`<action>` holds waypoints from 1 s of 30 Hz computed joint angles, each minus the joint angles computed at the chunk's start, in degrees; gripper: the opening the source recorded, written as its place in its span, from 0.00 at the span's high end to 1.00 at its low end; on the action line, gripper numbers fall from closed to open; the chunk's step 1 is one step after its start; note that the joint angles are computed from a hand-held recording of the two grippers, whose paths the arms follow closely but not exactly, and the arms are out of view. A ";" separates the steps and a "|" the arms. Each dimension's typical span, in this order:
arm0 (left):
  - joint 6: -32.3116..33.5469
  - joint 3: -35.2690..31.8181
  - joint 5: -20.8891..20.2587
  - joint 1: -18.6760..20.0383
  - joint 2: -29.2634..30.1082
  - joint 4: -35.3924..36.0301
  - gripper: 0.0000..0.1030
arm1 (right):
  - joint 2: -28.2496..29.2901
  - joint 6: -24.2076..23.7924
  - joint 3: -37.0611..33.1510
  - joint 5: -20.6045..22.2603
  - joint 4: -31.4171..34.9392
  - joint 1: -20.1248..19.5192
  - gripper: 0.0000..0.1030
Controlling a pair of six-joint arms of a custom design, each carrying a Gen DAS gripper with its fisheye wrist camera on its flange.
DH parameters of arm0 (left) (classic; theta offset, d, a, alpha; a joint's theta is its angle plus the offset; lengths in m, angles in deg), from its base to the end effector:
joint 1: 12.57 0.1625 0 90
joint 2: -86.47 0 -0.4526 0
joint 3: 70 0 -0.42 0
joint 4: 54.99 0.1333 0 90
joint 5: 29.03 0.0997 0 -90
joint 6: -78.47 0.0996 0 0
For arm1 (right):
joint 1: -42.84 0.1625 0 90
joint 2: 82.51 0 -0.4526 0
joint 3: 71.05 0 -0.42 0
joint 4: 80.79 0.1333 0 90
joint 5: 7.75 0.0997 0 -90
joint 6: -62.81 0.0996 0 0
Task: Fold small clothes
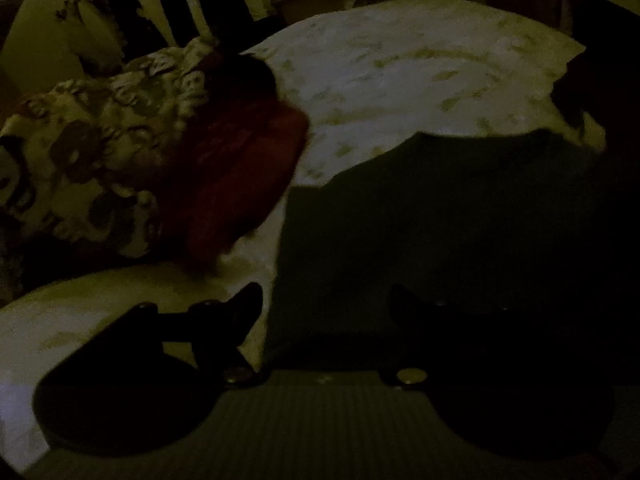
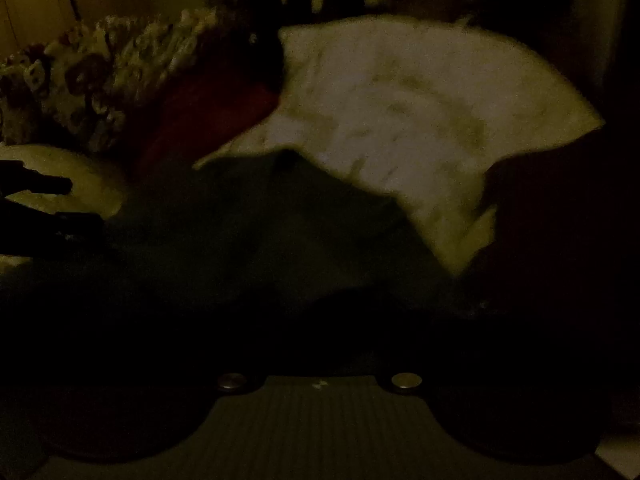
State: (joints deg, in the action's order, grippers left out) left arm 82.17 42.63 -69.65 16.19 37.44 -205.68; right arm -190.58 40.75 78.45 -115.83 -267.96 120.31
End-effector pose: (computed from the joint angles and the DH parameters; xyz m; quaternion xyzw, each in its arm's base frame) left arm -0.4077 -0.4621 0.0582 0.4966 0.7606 -0.1808 0.3771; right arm 0.0329 -0.3238 0.3440 -0.0007 -0.8761 0.3995 0.2699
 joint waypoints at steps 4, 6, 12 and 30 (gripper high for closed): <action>1.52 1.45 -3.33 0.66 -2.57 0.19 0.34 | -1.92 7.61 -3.80 9.62 7.81 0.50 0.82; 3.49 2.10 -1.00 0.35 -1.84 -1.99 0.34 | -1.33 9.70 -6.42 11.57 7.99 3.93 0.82; 1.17 1.39 5.53 1.28 0.50 0.62 0.34 | -1.79 16.40 -13.46 20.28 8.30 11.02 0.82; -17.99 -5.38 12.92 6.01 3.82 17.10 0.19 | -6.23 9.52 -4.75 2.16 12.12 2.06 0.82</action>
State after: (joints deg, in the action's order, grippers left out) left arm 64.17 37.25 -56.73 22.21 41.26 -188.58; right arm -196.81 50.28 73.70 -113.66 -255.85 122.36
